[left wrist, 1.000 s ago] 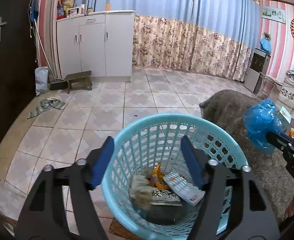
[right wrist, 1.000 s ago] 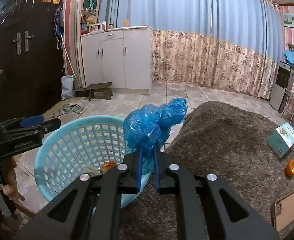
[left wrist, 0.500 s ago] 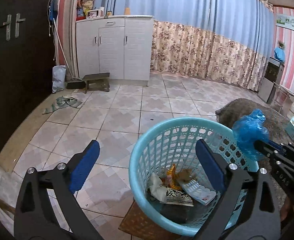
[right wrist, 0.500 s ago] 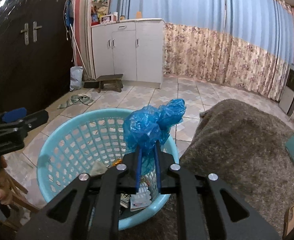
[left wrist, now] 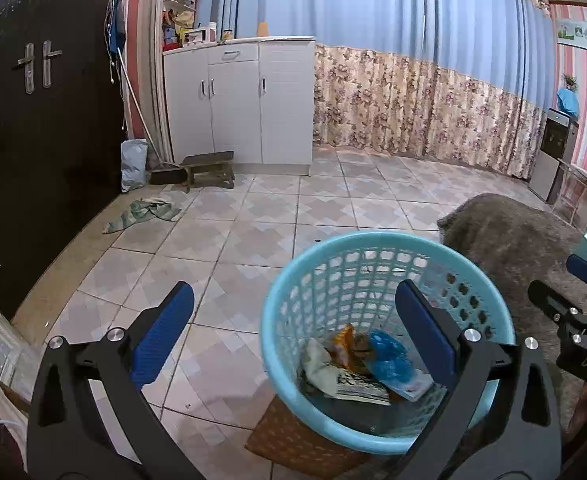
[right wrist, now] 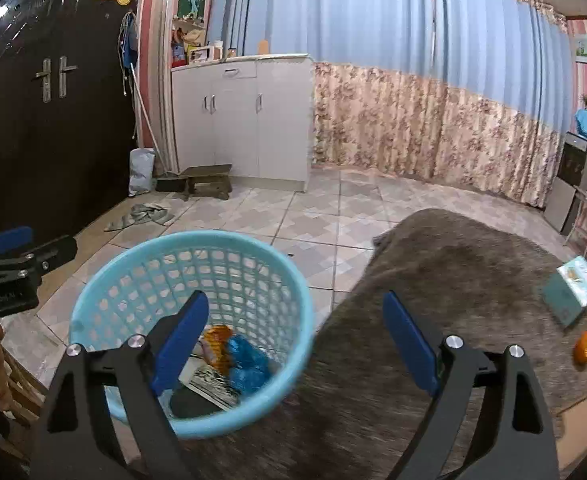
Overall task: Collect trash
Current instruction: 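Move both tools back over the rug toward the orange peel and bowl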
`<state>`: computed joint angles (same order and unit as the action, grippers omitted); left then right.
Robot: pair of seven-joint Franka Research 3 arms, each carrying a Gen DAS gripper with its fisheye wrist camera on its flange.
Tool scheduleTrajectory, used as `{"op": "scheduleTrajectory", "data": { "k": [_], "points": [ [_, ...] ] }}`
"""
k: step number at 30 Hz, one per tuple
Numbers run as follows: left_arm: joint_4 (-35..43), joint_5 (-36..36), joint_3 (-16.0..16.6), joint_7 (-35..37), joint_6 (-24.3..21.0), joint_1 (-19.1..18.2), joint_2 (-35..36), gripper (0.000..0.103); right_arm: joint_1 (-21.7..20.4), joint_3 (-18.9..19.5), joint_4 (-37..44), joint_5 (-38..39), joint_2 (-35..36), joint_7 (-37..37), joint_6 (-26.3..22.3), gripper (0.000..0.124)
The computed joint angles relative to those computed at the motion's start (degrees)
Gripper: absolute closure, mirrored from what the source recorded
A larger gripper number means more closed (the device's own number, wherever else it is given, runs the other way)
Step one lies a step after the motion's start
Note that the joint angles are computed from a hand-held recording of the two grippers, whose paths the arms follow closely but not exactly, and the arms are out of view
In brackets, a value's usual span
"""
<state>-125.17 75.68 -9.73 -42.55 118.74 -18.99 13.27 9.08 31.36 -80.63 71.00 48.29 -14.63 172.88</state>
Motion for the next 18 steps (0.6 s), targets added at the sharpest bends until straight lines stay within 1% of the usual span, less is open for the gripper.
{"op": "scheduleTrajectory", "data": {
  "k": [1, 3, 4, 6, 8, 12, 14, 17, 18],
  "points": [
    [0.5, -0.3, -0.2, 0.5, -0.6, -0.2, 0.1, 0.006, -1.2, 0.8, -0.5, 1.0, -0.5, -1.5, 0.5, 0.036],
    [2.3, -1.1, -0.5, 1.6, -2.1, -0.9, 0.8, 0.006, -3.6, 2.2, -1.3, 3.6, -1.3, -4.7, 0.9, 0.028],
    [3.0, -1.2, -0.6, 1.8, -2.4, -1.3, 1.0, 0.006, -5.1, 3.0, -1.8, 5.7, -2.0, -7.1, 0.4, 0.028],
    [4.2, -0.7, -0.7, 1.9, -2.7, -2.0, 1.2, 0.006, -6.6, 2.7, -2.3, 8.9, -3.1, -10.6, -0.1, 0.027],
    [6.5, -0.3, -0.8, 2.6, -3.2, -2.8, 2.3, 0.005, -7.4, 1.3, -2.4, 10.8, -4.1, -12.2, -0.8, 0.027],
    [13.5, 0.5, -0.4, 5.5, -4.1, -4.9, 6.5, 0.005, -7.9, -3.9, -1.1, 11.4, -5.3, -10.0, -2.7, 0.026],
    [16.9, 1.1, 0.2, 6.5, -3.9, -6.2, 8.7, 0.005, -7.9, -6.6, -0.2, 11.6, -5.3, -8.8, -3.3, 0.026],
    [23.5, 2.4, 1.3, 8.4, -2.4, -8.1, 13.0, 0.006, -8.5, -9.3, 1.0, 12.4, -4.9, -7.9, -3.6, 0.026],
    [25.2, 2.5, 1.8, 9.0, -2.1, -8.8, 14.1, 0.005, -8.9, -10.4, 1.5, 11.9, -4.7, -6.6, -3.7, 0.026]
  ]
}}
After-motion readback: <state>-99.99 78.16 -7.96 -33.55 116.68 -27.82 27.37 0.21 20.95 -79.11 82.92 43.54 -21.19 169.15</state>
